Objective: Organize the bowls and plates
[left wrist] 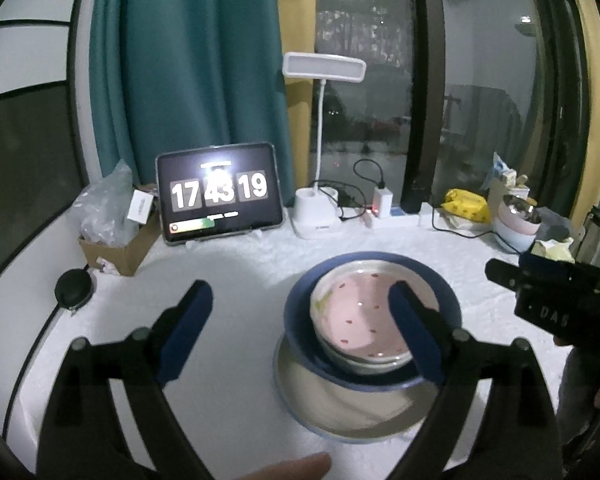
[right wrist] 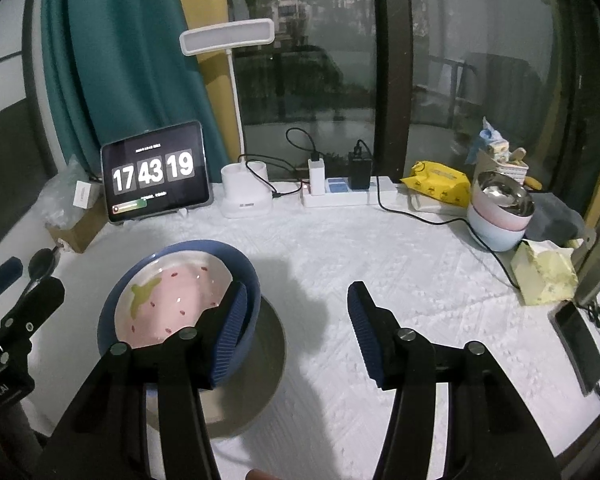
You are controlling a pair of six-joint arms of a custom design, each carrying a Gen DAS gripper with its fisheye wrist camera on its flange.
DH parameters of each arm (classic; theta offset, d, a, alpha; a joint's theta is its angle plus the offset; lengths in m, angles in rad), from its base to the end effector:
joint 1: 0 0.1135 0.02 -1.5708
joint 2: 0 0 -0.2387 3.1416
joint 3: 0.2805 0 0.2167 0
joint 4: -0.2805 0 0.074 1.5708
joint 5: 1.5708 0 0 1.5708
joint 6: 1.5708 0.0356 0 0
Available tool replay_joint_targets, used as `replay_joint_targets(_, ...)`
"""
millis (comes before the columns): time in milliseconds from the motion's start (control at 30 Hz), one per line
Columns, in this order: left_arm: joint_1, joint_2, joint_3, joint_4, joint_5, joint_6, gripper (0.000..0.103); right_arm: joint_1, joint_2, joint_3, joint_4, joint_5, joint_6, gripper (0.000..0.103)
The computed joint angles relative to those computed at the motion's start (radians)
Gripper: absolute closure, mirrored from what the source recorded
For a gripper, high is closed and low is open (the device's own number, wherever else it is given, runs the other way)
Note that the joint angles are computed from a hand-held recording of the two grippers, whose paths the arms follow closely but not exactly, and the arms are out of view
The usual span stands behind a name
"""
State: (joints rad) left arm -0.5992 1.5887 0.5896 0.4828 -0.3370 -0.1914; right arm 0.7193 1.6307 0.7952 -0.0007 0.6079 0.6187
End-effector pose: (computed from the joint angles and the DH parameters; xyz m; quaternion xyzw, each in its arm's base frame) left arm 0.2387 -0.1487 0.1564 0.0899 0.8514 -0.0573 0.5136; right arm 0.2298 0.1742 0.1610 0.0626 0.8948 -0.0066 0.4420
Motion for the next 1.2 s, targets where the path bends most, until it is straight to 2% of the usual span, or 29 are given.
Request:
replay_joint_targets(233,-0.055,-0.075,-0.076,0.0,-0.03,-0.014,0.012,0.076,-0.077,-0.069,-0.038,0.074,0.06,0.047)
replay_joint_targets(633,-0.222,-0.231,-0.218,0.038,-0.177,-0.035,0.012,0.22,-0.242,-0.154,-0.177,0.221,0.19,0.047)
replay_joint_targets(900,-0.3,-0.267,-0.296,0.068,-0.216,-0.09,0.012,0.333,-0.306,-0.194,-0.302,0.311,0.338,0.047)
replay_joint_targets(1000,-0.317,-0.307,-0.342,0.093,-0.194,-0.099,0.012,0.382,-0.315,-0.205,-0.346,0.338,0.397,0.047)
replay_joint_targets(1200,-0.37,-0.366,-0.391,0.097,-0.24,-0.105,0.012,0.486,-0.301,-0.197,-0.492,0.39,0.582,0.047)
